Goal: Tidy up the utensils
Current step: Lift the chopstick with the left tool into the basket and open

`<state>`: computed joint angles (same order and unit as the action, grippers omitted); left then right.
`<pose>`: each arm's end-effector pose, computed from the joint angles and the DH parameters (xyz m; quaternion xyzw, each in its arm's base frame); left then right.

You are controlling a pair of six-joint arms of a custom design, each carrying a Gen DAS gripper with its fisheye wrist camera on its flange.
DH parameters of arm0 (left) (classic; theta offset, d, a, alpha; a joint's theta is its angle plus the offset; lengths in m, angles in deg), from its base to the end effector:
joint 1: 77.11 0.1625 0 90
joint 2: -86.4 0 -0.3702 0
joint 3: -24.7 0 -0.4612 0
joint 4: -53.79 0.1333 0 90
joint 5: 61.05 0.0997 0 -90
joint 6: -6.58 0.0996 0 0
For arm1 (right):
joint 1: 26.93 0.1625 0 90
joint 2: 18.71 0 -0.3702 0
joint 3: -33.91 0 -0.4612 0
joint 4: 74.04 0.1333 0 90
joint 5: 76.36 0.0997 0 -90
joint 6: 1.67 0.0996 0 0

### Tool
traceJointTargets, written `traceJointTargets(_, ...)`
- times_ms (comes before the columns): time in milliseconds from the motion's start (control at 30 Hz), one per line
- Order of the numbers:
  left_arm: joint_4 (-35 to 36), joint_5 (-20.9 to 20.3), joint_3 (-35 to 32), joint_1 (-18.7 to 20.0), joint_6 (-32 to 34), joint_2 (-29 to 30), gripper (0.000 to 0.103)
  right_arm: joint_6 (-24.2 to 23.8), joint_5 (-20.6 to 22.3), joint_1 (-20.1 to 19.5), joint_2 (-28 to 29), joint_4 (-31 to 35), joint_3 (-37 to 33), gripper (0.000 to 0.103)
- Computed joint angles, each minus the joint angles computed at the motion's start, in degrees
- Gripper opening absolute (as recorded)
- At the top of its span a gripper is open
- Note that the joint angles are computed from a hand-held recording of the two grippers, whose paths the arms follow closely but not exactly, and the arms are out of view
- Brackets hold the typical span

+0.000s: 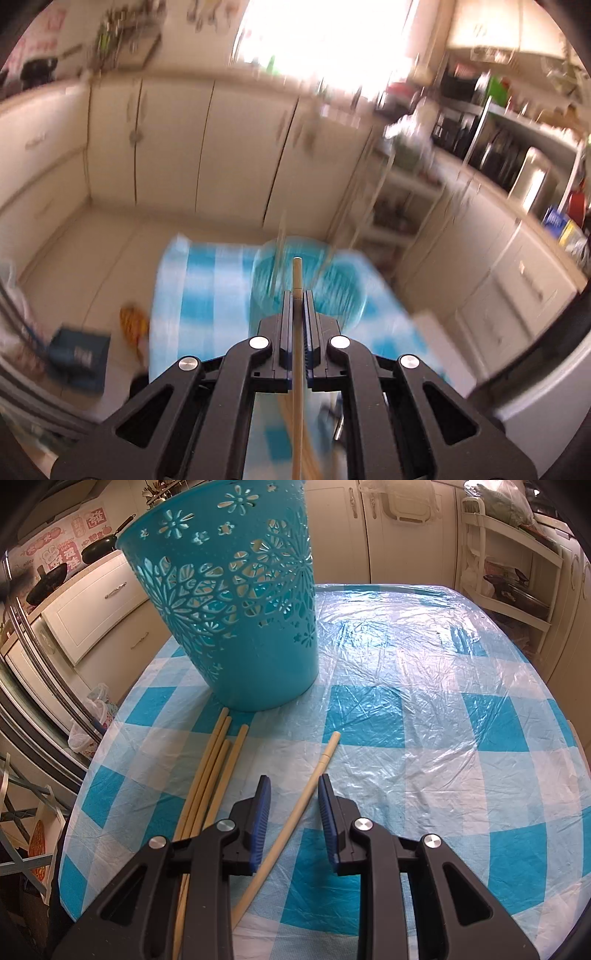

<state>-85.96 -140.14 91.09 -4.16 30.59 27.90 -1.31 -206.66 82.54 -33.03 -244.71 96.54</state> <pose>-0.0861 -0.7997 0.4085 0.2943 0.8826 -0.3496 0.1102 0.3284 -0.7222 -0.1011 0.0550 -0.9050 0.3147 0.2808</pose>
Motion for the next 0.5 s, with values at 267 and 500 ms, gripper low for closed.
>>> traceJointTargets(267,-24.8,-2.2,-11.4,-2.5,5.5,14.4,0.005,0.1,0.1,0.0,-0.1,-0.1,0.1,0.027)
traceJointTargets(500,-24.8,0.9,-21.9,-1.2,5.2,24.9,0.005,0.3,0.5,-0.1,-0.1,-0.1,0.2,0.027)
